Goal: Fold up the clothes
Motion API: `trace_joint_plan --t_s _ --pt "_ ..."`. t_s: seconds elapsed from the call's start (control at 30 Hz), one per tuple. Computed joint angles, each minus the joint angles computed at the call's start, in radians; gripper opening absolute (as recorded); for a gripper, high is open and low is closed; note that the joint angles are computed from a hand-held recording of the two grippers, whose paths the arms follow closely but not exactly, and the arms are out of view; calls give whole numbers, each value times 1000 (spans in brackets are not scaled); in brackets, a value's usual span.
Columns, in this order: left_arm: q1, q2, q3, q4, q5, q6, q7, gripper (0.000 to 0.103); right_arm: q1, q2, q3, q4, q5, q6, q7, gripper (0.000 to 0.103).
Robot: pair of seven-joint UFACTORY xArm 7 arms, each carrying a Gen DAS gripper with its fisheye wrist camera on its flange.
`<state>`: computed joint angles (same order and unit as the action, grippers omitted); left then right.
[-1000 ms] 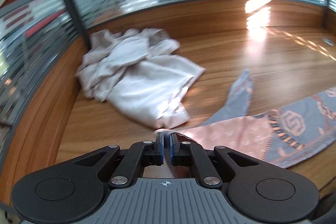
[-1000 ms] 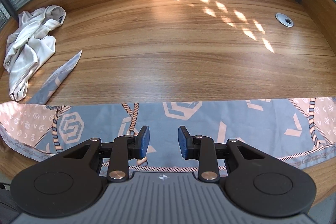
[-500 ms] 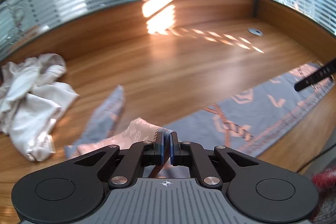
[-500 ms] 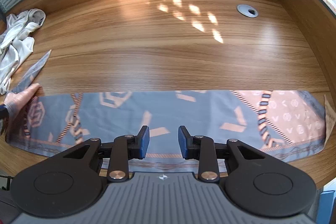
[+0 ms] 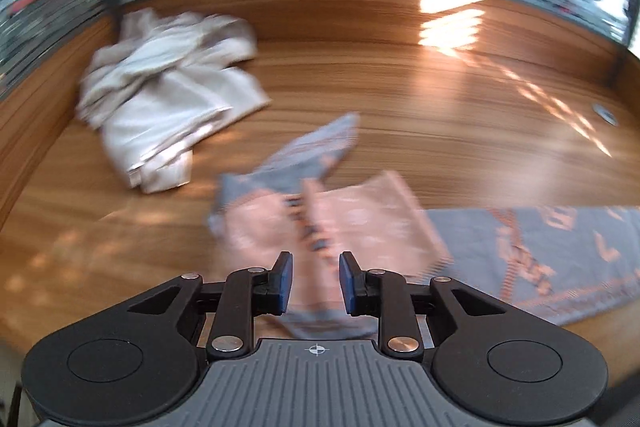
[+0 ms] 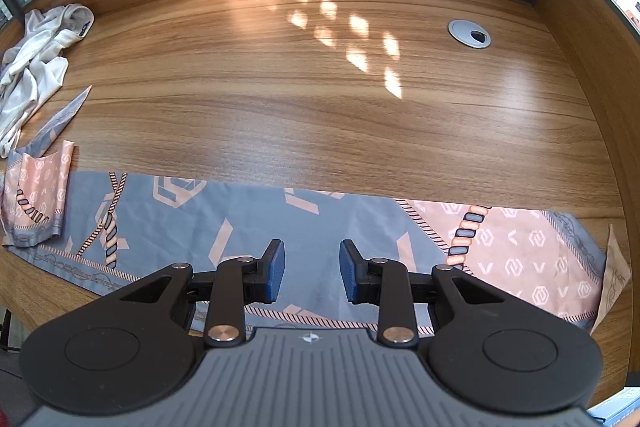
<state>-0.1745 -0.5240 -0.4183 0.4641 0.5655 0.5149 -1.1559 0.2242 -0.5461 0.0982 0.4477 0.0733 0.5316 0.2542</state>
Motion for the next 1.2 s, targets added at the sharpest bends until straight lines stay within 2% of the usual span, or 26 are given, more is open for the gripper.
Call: trace_joint_plan --t_s 0.13,0.37,0.5,0.53,0.57,0.6,0.63,0.77,0.93,1.2 --pt "64 -18 25 -21 15 31 -53 29 13 31 4 15 8 -12 2 34" --pt "146 61 89 -17 38 -88 -57 32 24 69 42 49 -5 -12 55 34" --pt "161 140 126 6 20 -154 -25 31 24 70 65 59 -24 -3 113 34" --pt "156 157 140 10 6 -168 -7 29 24 67 71 60 -30 1 130 34" --pt "154 167 149 11 -2 -177 8 16 26 66 75 62 -35 5 143 34" --pt "155 173 154 11 -7 -184 19 8 28 66 78 63 -40 9 155 34" --pt "162 165 154 6 -5 -191 18 3 30 65 81 65 -45 12 166 34" --pt "212 89 142 -27 7 -208 -2 3 37 74 97 75 -64 19 215 34" --pt "293 -60 143 -67 4 -164 39 3 55 125 128 108 -85 -3 292 34" --pt "475 -241 210 -117 46 -131 233 3 123 305 207 261 -161 -34 461 34"
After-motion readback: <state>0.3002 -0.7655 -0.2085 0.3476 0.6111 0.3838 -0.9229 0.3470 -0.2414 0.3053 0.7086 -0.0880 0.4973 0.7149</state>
